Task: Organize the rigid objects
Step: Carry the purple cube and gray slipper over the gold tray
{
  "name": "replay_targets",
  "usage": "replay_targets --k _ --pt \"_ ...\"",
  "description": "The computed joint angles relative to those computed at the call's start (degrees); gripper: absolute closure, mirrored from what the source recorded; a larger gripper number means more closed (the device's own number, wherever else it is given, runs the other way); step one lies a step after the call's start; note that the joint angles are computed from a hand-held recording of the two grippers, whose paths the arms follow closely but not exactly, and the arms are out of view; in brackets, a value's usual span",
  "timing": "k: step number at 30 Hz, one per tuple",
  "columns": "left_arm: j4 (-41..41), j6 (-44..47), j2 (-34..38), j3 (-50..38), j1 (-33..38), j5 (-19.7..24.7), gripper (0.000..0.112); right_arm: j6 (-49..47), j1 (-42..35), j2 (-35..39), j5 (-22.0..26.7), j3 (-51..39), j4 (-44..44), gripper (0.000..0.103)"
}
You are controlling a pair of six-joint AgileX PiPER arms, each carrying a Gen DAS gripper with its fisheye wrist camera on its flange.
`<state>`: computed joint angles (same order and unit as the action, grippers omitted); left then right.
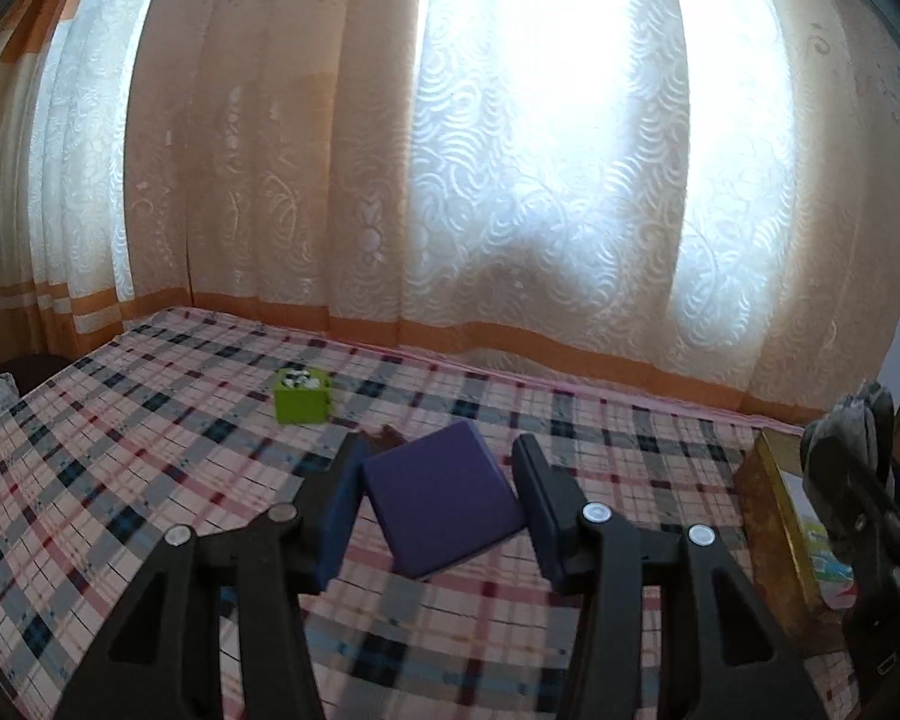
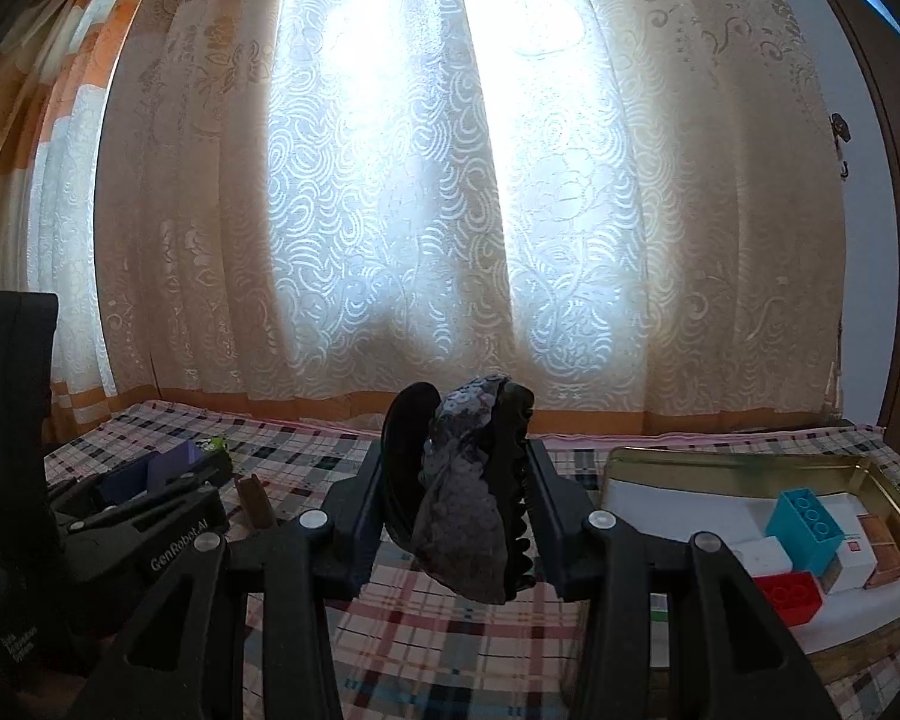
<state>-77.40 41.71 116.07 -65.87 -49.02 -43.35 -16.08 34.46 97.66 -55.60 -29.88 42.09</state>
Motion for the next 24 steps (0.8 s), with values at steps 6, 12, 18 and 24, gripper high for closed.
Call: replay_targets --k 6,12,18,24 --pt "-3.8 5.0 1.9 -3.0 -2.9 -2.2 0.063 1.6 -1.3 -2.1 -1.0 3.5 -1.2 0.057" --pt "-4.7 6.5 2.8 -4.3 -4.6 -3.7 0.063 2.7 -3.1 -3.8 -2.0 6.5 -2.7 0.057" --pt "-5.6 7.7 4.0 -6.1 -6.4 -4.6 0.063 4.3 -5.6 -5.4 -3.6 9.8 -4.9 0.057" --pt "-6.4 9.0 5.1 -8.2 -7.8 -4.7 0.063 5.8 -9.0 -7.2 -4.5 12.7 -7.6 0.057"
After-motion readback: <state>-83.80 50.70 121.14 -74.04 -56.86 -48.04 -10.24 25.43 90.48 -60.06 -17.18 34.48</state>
